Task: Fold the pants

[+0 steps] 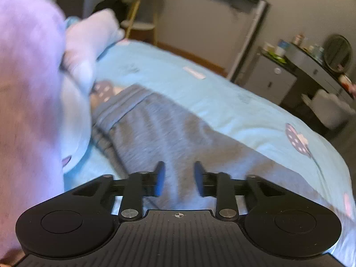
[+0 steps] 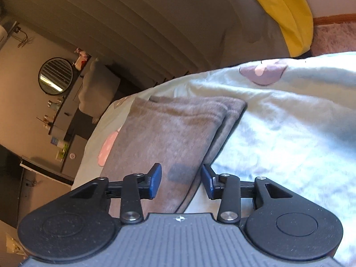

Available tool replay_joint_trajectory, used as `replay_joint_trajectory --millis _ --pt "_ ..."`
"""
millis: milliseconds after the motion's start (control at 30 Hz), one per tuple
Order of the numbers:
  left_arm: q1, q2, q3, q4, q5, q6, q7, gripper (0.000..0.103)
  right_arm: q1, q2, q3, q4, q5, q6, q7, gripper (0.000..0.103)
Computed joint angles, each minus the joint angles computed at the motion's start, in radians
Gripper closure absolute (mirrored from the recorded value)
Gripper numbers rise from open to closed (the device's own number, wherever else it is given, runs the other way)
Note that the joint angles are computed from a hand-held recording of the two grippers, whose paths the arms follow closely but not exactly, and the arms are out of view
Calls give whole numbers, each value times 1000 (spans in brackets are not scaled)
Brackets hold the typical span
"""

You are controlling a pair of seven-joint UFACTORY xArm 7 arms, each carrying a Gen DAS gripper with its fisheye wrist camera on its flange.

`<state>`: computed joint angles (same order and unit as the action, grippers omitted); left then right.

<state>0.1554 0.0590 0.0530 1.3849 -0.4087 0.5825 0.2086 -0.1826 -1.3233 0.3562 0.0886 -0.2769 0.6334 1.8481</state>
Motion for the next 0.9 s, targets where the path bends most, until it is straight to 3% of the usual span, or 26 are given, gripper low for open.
replay_joint_trajectory --millis 67,167,300,400,533,633,700,733,833,900 --pt "-10 -19 -15 -23 -38 -31 87 59 -19 20 -9 0 -7 -14 -7 67" --pt "-41 -43 -30 -66 -40 -74 154 54 -40 43 -6 5 -8 -18 1 82" --pt "-85 -56 -42 -85 -62 -18 238 52 -53 81 8 52 -37 52 -38 97" --pt "-112 -53 -51 -87 -55 7 252 52 -63 75 24 103 -89 150 -83 101" --pt "-139 -46 -61 -95 -79 16 296 48 -44 36 -27 89 -120 143 -140 101" --pt "-157 -40 -70 -104 -76 20 302 47 -24 -10 -24 60 -105 181 -146 91" --pt "-166 -31 -74 -105 -58 32 295 46 -4 -87 -24 20 -75 208 -109 56" --pt "-170 -28 -77 -106 -52 35 294 46 7 -124 -26 -5 -68 205 -96 51" --pt "-179 -18 -85 -116 -55 34 322 39 18 -226 -66 -102 -45 102 -63 48" --pt "-185 4 -89 -108 -40 41 315 36 -16 -209 -66 -127 -31 27 -41 48"
